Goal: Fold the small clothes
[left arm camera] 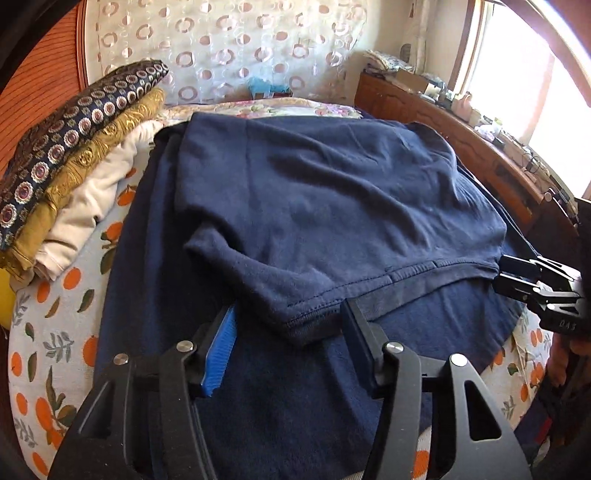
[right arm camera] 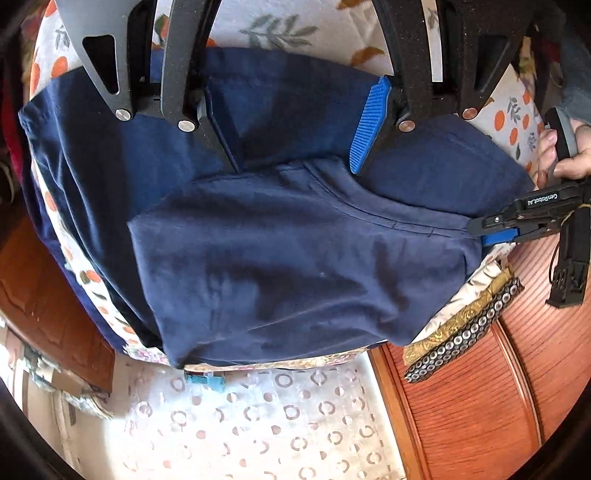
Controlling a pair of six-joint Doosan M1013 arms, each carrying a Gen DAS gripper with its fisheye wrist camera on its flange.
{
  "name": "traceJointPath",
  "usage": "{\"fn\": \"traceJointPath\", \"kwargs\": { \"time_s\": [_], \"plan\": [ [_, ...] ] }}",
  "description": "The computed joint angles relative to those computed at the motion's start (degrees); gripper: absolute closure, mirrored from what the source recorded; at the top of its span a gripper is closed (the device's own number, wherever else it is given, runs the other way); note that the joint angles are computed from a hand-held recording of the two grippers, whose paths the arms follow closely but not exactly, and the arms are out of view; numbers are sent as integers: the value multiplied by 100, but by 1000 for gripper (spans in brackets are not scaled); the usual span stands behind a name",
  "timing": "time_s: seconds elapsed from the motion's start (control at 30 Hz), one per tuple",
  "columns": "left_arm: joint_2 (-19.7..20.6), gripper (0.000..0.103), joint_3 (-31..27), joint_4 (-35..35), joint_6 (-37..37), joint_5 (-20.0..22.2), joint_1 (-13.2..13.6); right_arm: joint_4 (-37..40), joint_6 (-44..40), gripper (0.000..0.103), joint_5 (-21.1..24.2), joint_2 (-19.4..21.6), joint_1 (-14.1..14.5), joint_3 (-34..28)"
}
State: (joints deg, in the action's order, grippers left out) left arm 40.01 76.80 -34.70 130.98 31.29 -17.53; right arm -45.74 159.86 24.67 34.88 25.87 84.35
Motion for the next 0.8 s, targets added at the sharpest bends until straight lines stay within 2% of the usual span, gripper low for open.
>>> {"fn": "traceJointPath", "kwargs": {
  "time_s": [0.03,0.13,0.17,0.2,0.27,0.33,0.37,0.4,0.53,0.63,0.8],
  "plan": [
    [4,46,-17,69,-75,6,-12,-16,-57,56,80,32,19,-44],
    [29,46,-71,126,-88,59,-38,134,-189,58,-11,57,-13,-76],
    [28,47,-61,197,-86,13,-65,134,-137,62,-34,55,-26,-71],
    [23,56,-50,247,-90,-39,-77,84,-55,65,-14,58,-32,-70],
    [7,59,-21,435,-266,-172,-111,-24,72,72,22,73,-35,-74],
    [5,72,-25,318,-208,-137,-102,-138,196,80,59,91,-28,-83],
    [-8,76,-11,346,-226,-177,-110,-215,293,88,23,75,-32,-46],
    [-33,86,24,323,-165,-251,-117,-296,385,91,-4,117,-18,-98],
    [-175,93,186,-310,551,-274,-82,-1042,1138,94,-222,41,15,40],
    [-344,93,393,-815,1130,-295,-60,-1799,1902,95,-403,-116,29,255],
    [-687,93,823,-1805,2082,-279,16,-2407,2488,95,-468,-361,65,577]
  ]
}}
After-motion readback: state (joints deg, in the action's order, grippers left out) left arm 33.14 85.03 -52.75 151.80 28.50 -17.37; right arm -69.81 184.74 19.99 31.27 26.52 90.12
